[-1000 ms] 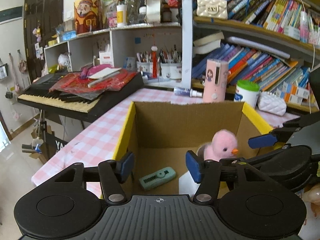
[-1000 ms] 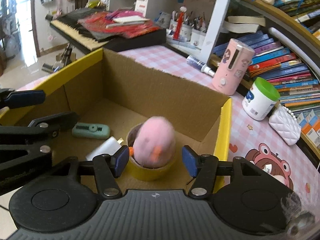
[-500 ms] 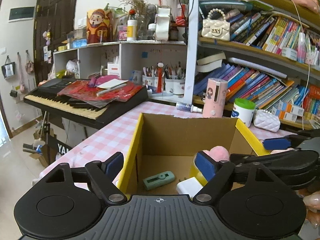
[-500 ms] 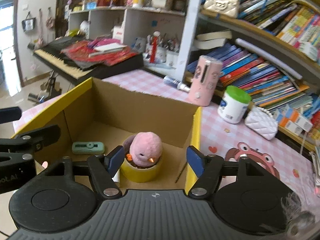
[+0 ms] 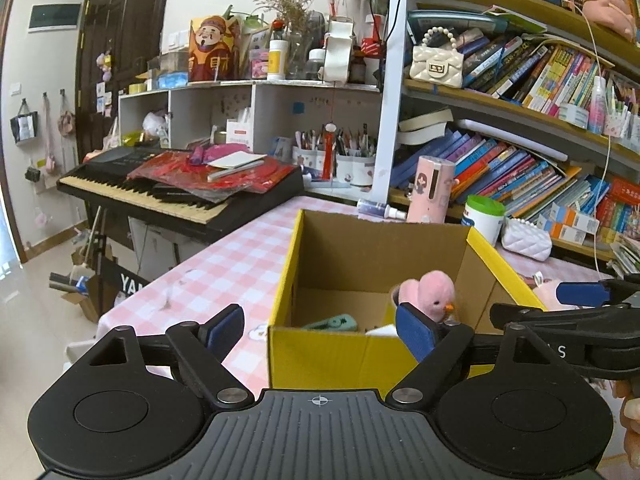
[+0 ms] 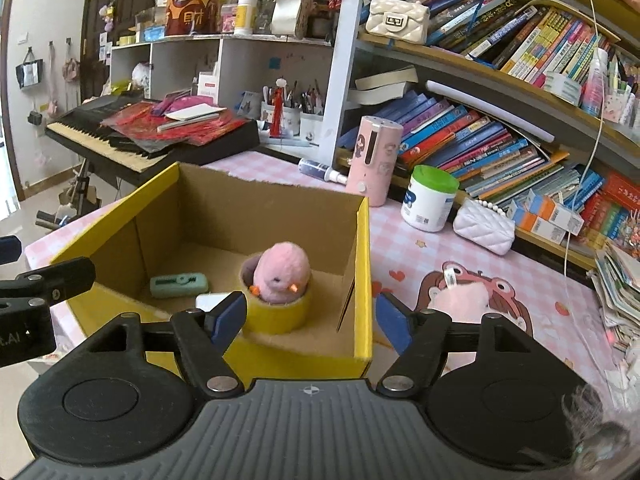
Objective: Organize objects
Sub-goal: 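Withdraw both tools from the box back toward the remaining toys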
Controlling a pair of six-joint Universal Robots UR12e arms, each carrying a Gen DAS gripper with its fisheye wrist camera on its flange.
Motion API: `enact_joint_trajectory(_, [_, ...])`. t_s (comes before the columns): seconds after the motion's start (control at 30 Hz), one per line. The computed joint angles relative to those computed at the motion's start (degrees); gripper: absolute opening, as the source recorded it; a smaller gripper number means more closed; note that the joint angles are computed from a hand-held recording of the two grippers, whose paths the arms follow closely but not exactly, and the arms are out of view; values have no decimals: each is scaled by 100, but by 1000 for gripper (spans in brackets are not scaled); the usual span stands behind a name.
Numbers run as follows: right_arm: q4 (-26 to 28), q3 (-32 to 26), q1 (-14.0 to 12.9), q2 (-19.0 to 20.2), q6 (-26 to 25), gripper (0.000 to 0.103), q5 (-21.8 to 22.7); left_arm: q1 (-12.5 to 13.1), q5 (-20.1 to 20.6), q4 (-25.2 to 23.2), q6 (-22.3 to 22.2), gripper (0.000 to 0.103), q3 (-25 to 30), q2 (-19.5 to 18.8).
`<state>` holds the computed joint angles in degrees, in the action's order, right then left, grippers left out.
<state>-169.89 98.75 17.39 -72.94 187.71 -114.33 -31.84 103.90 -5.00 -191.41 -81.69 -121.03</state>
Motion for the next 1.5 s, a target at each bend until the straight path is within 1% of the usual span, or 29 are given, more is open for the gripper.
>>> enact_joint_trajectory(0.17, [260,104,143,-88,102,75,-123,4,71,-107,-133,89,-285,193])
enact_joint_trajectory(0.37, [679,244,337,-209,283,81,-250,28,-41,-406,-210,90,-633,467])
enact_joint_trajectory(0.5, [838,378,477,-305,455,83,-358,26,-124,-487,-153,94,-860,638])
enact_joint_trajectory(0.83, [1134,665,739,-527,988,86,-537,5,-327,-619,98,94,-1301,958])
enact_joint_trajectory(1.23, [1440,933,921,-737,1574,86,-758,-35,-614,-749,391,95,-1543,1129])
enact_joint_trajectory(1.5, [1796,1171,956,-961,2102,86,-1008,-104,-996,-836,626,95,-1512,1092])
